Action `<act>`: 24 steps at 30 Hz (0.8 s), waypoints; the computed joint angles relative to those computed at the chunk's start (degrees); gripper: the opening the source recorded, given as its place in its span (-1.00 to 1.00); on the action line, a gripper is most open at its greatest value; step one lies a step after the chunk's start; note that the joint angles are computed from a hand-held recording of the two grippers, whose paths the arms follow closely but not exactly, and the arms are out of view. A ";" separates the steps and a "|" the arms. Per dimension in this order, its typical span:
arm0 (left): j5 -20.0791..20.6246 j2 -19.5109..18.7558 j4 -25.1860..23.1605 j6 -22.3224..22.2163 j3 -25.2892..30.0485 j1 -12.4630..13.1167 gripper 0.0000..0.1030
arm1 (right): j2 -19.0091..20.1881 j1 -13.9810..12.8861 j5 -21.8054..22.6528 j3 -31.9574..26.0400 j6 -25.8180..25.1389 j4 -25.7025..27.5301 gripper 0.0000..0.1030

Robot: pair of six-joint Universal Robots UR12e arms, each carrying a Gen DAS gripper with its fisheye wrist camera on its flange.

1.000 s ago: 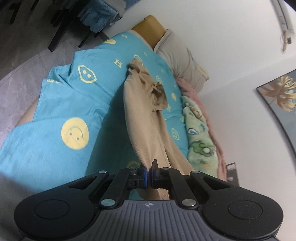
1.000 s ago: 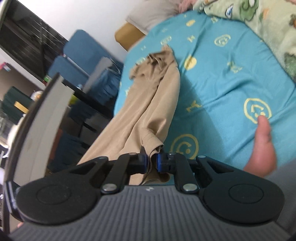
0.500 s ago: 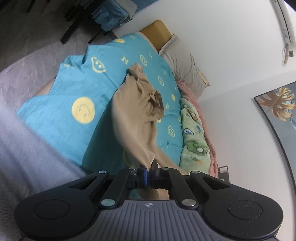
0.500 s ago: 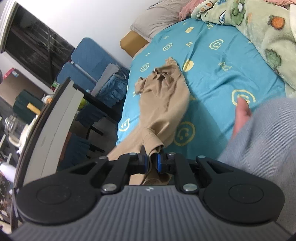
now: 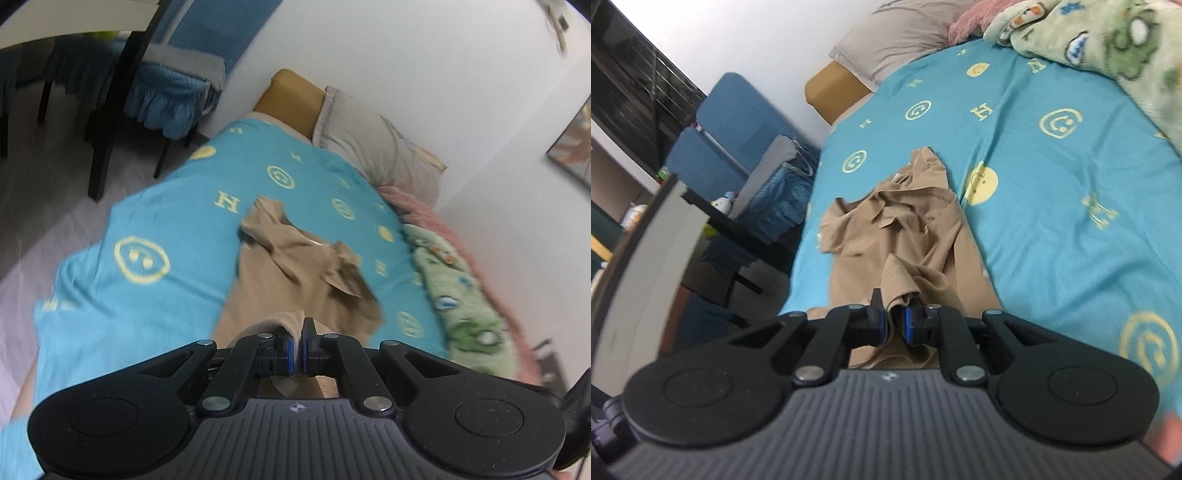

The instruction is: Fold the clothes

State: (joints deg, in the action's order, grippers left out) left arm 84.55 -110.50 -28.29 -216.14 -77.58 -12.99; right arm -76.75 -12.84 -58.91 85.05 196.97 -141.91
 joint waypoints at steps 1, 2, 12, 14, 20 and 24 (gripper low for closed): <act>0.89 -1.29 0.38 0.77 0.82 -0.09 -0.91 | 1.19 0.50 -1.11 -0.63 -0.85 -0.56 -0.73; 1.32 -2.29 0.97 1.76 1.16 -0.09 -0.91 | 2.24 1.06 -2.55 -1.08 -2.03 -1.27 -0.73; 6.62 -7.97 0.09 14.24 2.42 -0.83 -0.76 | 6.77 4.23 -11.48 -0.15 -12.54 -7.66 -0.70; 7.32 -7.76 1.11 16.48 1.90 -1.10 -0.74 | 6.66 4.85 -13.54 0.30 -14.12 -8.85 -0.71; 9.08 -6.24 2.10 19.72 0.83 -1.95 0.07 | 5.87 5.32 -15.65 -0.02 -15.99 -7.23 -0.46; 8.59 -3.60 3.98 19.19 -1.95 -2.34 0.42 | 3.83 4.78 -14.52 1.51 -14.02 -7.28 0.87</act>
State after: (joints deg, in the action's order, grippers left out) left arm 93.14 -114.10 -24.30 -196.95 -79.53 -15.33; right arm -72.92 -8.06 -73.43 86.57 182.95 -149.19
